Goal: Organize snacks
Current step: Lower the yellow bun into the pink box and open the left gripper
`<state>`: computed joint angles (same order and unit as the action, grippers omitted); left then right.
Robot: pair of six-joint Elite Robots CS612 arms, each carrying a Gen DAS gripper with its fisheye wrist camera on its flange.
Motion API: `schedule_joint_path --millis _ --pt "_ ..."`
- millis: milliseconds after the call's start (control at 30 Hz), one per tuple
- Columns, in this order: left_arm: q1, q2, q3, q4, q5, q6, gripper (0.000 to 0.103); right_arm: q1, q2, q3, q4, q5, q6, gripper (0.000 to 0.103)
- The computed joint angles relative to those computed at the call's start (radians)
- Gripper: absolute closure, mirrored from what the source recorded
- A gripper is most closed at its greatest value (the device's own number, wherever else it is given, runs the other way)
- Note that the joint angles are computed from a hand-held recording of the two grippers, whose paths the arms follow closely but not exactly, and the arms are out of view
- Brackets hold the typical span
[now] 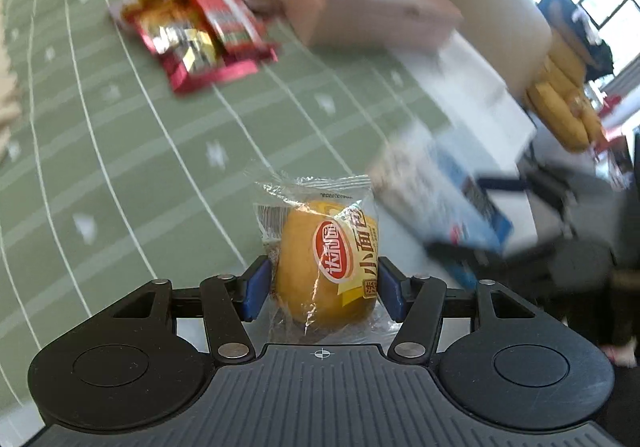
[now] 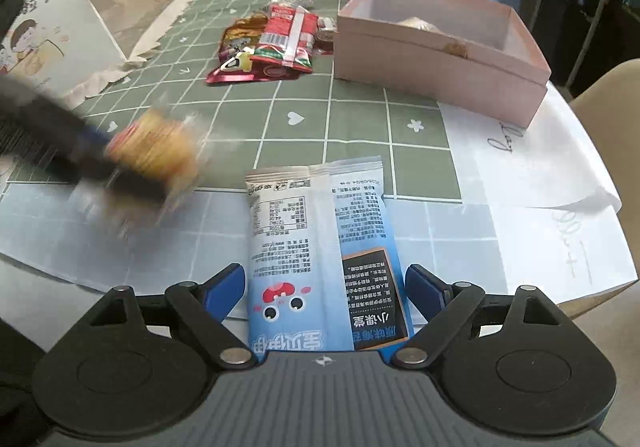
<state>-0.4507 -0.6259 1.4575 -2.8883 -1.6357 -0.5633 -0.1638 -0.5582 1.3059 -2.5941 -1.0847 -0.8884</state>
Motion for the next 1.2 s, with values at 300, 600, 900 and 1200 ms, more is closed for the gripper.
schedule_joint_path --millis 300,600,900,1200 --pt "0.005 -0.005 -0.017 -0.093 -0.068 0.020 0.041 -0.019 -0.022 -0.029 0.015 0.061 -0.010 0.029" --pt "0.029 0.099 -0.323 -0.242 0.130 0.099 0.041 -0.063 -0.008 -0.114 -0.384 0.214 0.317 0.028" --pt "0.068 0.425 -0.955 0.283 0.068 -0.042 0.041 -0.085 0.043 -0.175 -0.451 0.189 0.445 0.028" --pt "0.006 0.501 -1.054 0.372 0.393 0.124 0.041 -0.101 0.089 -0.239 -0.332 0.092 0.427 0.028"
